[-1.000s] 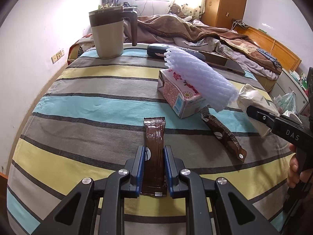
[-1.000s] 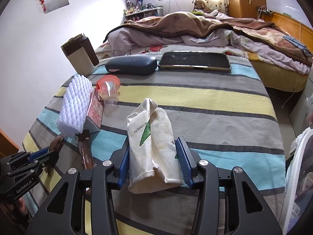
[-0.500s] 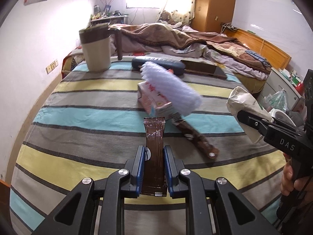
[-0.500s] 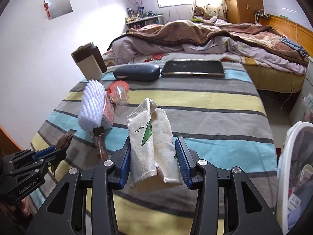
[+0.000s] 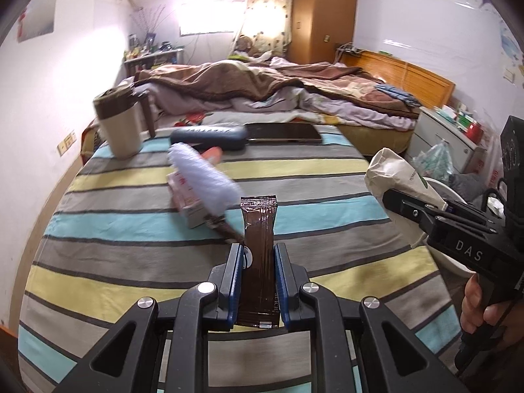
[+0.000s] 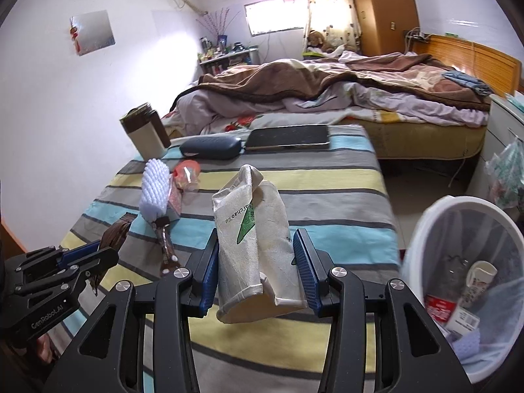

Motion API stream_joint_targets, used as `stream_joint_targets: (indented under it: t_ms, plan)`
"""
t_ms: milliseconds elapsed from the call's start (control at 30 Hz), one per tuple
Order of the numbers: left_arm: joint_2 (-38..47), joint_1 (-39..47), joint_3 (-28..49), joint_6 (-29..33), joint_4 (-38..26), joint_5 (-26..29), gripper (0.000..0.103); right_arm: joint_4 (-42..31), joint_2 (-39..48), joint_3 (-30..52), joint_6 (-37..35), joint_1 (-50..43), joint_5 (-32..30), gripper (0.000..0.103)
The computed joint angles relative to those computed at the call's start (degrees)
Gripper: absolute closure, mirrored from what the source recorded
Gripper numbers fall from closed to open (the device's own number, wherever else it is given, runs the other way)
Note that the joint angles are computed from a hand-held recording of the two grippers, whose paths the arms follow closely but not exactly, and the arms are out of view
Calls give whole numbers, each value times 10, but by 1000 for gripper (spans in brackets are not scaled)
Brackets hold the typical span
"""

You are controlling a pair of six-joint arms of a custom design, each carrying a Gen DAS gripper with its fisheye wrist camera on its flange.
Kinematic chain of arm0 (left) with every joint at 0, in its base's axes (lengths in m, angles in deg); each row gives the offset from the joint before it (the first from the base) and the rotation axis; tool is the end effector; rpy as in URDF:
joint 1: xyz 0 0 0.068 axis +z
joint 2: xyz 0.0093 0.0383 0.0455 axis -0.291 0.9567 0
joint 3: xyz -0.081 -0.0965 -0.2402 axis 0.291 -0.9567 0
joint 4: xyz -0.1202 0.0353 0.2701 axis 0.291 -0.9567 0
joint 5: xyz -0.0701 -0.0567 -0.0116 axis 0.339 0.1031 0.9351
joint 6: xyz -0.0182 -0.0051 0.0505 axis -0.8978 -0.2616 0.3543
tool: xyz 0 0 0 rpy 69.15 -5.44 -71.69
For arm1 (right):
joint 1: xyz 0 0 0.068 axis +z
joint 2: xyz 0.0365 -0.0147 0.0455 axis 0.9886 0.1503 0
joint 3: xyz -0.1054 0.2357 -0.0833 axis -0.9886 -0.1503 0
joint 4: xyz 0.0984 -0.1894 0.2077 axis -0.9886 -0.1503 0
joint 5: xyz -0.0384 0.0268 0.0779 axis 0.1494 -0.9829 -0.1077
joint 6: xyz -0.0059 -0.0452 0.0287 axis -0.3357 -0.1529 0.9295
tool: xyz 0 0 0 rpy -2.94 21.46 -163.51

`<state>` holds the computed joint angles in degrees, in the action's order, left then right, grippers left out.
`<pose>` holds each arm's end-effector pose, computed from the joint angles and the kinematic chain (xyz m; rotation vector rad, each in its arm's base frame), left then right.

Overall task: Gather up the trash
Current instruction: 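Carry the paper bag and brown wrapper over the trash bin with both tools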

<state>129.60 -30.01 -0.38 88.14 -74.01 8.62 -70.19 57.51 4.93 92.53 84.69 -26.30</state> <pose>0.2464 -0.0623 0.1777 0.4119 2.3189 -0.2440 0.1884 0.0144 0.1757 0.1202 2.2561 0.2523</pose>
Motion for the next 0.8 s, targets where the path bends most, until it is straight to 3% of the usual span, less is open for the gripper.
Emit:
stream_joint_targets:
  t_ms: [367, 800]
  plan:
    - [4, -153, 23, -56, 4, -59, 84, -95, -123, -25, -62, -160, -70, 58]
    - [135, -309, 116, -101, 44, -88, 84, -147, -129, -21, -191, -438, -182, 58]
